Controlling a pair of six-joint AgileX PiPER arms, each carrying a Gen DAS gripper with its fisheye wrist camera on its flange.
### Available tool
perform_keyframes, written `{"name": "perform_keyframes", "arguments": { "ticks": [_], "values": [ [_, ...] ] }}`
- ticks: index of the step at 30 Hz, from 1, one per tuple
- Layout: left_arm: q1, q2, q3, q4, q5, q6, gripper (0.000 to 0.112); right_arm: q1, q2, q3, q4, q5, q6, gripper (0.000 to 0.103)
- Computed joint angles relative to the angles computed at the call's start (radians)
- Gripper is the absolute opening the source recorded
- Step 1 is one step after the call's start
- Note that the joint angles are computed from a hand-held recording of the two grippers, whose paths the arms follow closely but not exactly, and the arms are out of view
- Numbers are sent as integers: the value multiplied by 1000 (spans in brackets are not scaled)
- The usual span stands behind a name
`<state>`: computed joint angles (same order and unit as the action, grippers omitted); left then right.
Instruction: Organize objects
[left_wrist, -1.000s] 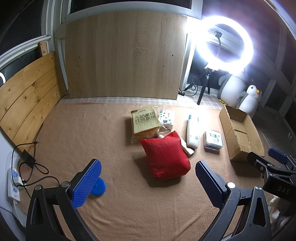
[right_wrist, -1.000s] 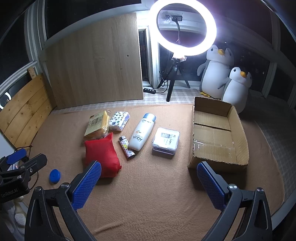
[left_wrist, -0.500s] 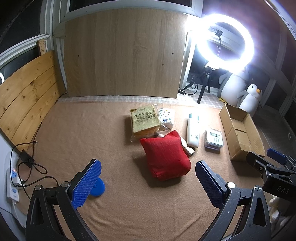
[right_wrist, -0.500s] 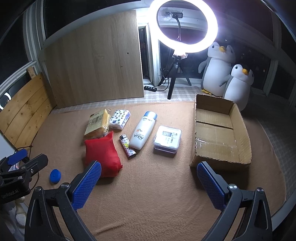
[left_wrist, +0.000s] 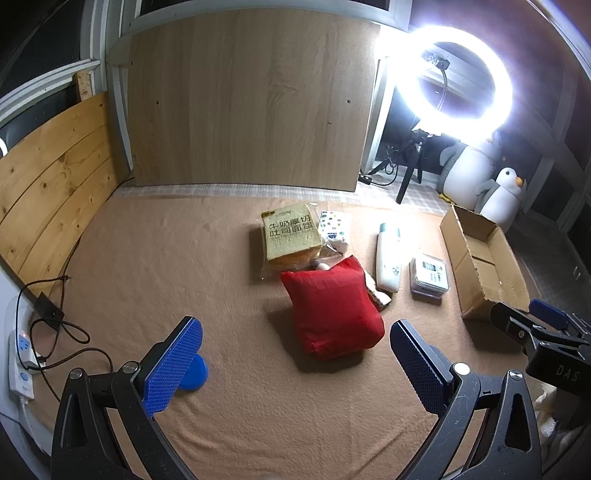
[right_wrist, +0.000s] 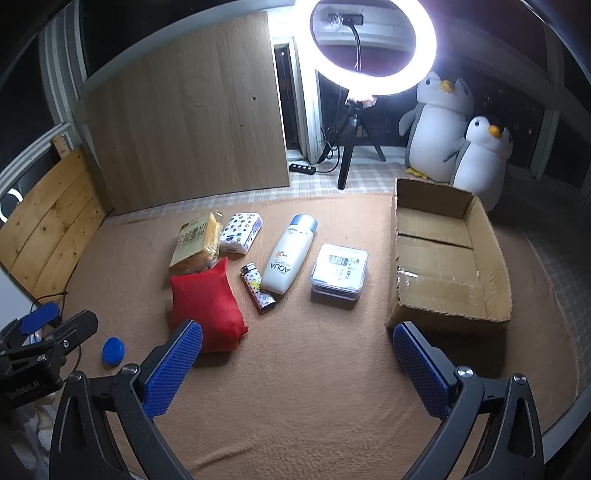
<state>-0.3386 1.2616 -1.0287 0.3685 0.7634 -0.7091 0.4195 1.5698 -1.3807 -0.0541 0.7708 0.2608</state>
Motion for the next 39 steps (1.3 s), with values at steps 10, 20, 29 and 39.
{"name": "perform_keyframes", "arguments": {
  "ticks": [10, 20, 29, 39],
  "values": [
    [96, 43, 5, -120, -63, 117, 103, -15, 47, -31, 53, 10, -42, 102],
    [215, 229, -85, -305, -129, 310, 103, -27, 119, -79, 112, 20, -102, 102],
    [254, 357, -130, -487, -169, 478, 103, -76, 245, -202, 232, 62, -197, 102],
    [294, 438, -130, -678, -195, 650, 100, -90, 429, -412, 353, 177, -293, 102]
  ]
}}
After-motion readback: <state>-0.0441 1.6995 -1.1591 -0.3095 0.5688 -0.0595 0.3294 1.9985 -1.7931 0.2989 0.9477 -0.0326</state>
